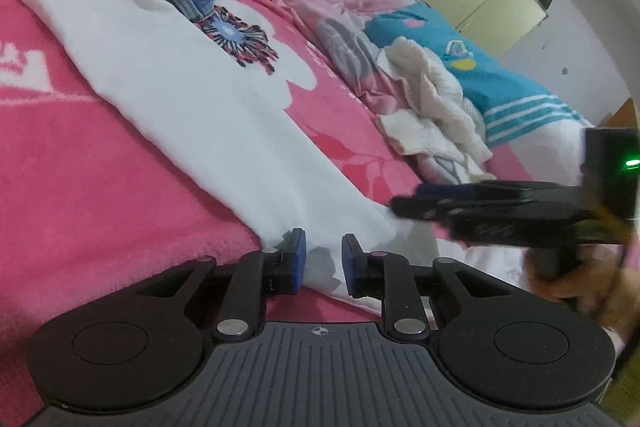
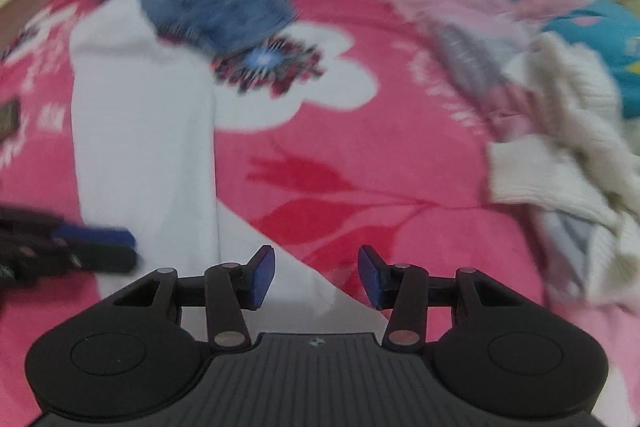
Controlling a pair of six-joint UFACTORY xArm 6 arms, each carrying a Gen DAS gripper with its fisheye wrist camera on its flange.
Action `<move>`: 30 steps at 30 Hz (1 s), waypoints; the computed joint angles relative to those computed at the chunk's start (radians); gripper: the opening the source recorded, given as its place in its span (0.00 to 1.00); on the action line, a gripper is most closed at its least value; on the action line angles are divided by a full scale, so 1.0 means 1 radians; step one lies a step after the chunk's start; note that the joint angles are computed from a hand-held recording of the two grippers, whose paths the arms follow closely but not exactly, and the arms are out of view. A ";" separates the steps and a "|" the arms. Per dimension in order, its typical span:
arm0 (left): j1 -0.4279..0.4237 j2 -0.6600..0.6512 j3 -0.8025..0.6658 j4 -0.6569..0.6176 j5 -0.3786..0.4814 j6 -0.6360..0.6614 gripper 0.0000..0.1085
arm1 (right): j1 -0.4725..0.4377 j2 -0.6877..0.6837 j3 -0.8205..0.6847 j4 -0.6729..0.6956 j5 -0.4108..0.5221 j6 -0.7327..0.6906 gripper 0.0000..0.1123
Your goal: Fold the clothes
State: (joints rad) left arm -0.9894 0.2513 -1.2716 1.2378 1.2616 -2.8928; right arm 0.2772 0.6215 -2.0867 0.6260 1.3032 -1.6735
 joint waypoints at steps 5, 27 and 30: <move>-0.008 0.000 0.005 0.008 0.006 -0.020 0.17 | 0.016 0.028 -0.028 -0.048 0.057 -0.043 0.43; -0.014 0.012 -0.018 -0.027 0.031 0.015 0.12 | 0.036 -0.090 0.291 0.220 -0.270 -0.107 0.00; -0.016 0.015 -0.023 -0.030 0.035 0.019 0.12 | 0.049 -0.102 0.330 0.274 -0.356 -0.087 0.00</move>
